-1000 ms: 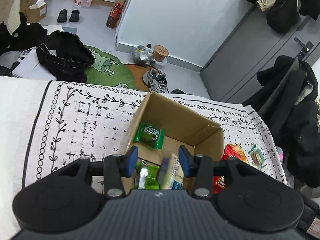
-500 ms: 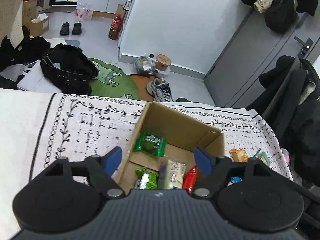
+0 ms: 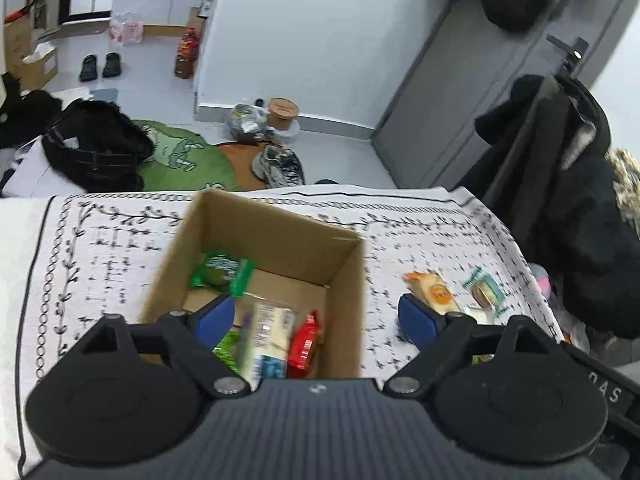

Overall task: Organize snacks
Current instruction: 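Move both open tools back over the remaining snack pile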

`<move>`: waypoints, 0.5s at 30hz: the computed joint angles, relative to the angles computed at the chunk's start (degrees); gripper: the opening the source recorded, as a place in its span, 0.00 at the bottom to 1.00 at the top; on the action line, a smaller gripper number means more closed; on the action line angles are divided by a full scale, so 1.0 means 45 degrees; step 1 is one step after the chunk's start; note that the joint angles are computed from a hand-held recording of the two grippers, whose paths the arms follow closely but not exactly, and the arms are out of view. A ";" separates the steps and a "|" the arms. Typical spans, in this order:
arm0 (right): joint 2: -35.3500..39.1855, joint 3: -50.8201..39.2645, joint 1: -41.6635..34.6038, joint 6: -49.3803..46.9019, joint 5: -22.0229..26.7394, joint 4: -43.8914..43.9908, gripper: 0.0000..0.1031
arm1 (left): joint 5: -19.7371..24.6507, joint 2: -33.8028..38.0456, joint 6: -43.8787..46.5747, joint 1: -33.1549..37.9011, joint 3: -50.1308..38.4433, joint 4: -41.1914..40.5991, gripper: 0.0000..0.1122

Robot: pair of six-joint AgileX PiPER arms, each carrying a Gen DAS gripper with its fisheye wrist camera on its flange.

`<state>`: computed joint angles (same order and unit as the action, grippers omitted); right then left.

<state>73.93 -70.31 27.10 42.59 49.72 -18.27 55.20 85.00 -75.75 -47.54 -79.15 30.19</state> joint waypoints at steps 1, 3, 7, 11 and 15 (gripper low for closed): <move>-0.0065 0.0059 -0.0237 -0.0306 -0.0019 0.0188 0.94 | 0.0047 0.0185 0.0148 -0.0095 -0.0277 -0.0074 0.79; -0.0194 0.0143 -0.0743 -0.0847 0.0014 0.0509 0.95 | 0.0108 0.0562 0.0390 -0.0252 -0.0816 -0.0170 0.79; -0.0415 0.0200 -0.1914 -0.1995 0.0054 0.1303 0.97 | 0.0750 0.1513 0.0563 -0.0622 -0.2221 -0.0185 0.79; -0.0532 0.0129 -0.3235 -0.3642 0.0078 0.2445 0.97 | 0.1327 0.2541 0.0994 -0.0961 -0.3662 -0.0312 0.79; -0.0538 0.0156 -0.4520 -0.5188 0.0058 0.3715 0.97 | 0.1847 0.3585 0.1635 -0.1363 -0.5057 -0.0418 0.79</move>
<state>71.51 -69.61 6.77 19.24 49.98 -1.56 63.51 101.13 -68.39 -53.67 -101.91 28.31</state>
